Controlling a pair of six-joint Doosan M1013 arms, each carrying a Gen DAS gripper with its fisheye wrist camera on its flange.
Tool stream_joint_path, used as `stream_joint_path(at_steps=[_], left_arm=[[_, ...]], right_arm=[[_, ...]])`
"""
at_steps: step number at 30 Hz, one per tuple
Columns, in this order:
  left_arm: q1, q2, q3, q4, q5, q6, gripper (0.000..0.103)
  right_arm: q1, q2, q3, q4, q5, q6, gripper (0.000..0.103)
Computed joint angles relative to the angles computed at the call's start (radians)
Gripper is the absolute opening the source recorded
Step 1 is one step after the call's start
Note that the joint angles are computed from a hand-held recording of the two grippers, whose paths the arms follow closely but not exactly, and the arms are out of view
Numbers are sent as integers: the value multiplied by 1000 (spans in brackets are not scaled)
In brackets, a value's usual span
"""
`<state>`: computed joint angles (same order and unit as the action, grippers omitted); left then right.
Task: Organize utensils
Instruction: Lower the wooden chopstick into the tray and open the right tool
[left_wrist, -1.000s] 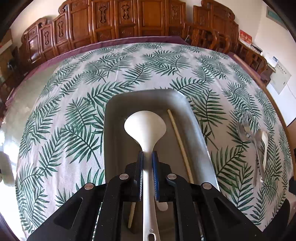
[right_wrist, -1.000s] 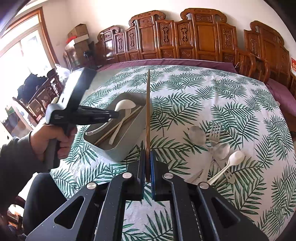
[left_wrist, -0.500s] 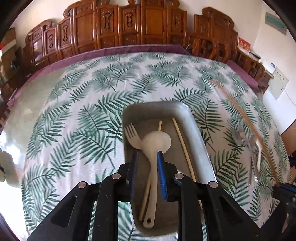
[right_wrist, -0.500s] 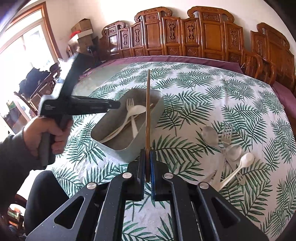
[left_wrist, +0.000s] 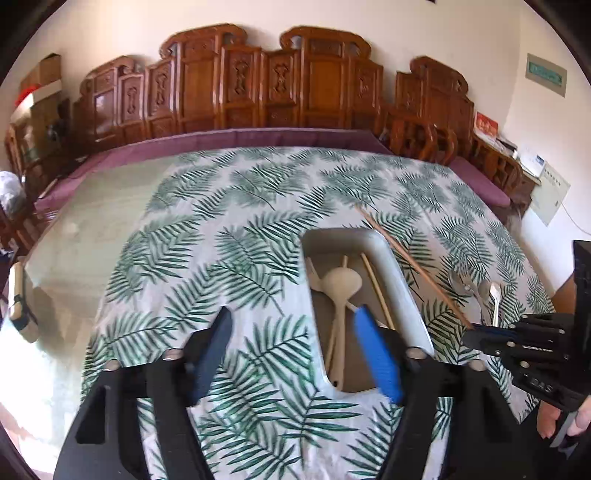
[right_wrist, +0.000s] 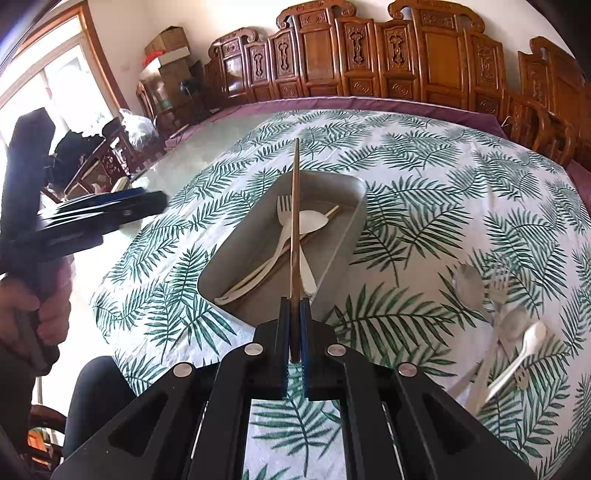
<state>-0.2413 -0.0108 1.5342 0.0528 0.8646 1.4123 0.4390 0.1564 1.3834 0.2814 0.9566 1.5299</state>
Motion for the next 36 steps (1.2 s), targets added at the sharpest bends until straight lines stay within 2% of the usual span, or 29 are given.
stream_joint_path(at_steps=[3, 7, 10, 13, 18, 34, 36], left_arm=[[9, -13, 9, 4, -12, -11, 83], [20, -23, 13, 10, -21, -18, 86], [31, -26, 12, 5, -26, -19, 87], [35, -28, 13, 14, -34, -39, 87], [32, -27, 14, 16, -32, -39, 87], [25, -29, 15, 13, -28, -29, 87], [25, -29, 15, 12, -29, -28, 87]], right_arm=[[9, 26, -28, -6, 29, 15, 6], [21, 60, -61, -25, 66, 48, 6], [29, 84, -87, -38, 93, 70, 6], [17, 104, -100, 30, 117, 87, 6], [20, 124, -109, 26, 128, 122, 7], [17, 89, -78, 61, 6, 25, 13], [15, 80, -74, 59, -7, 17, 24]])
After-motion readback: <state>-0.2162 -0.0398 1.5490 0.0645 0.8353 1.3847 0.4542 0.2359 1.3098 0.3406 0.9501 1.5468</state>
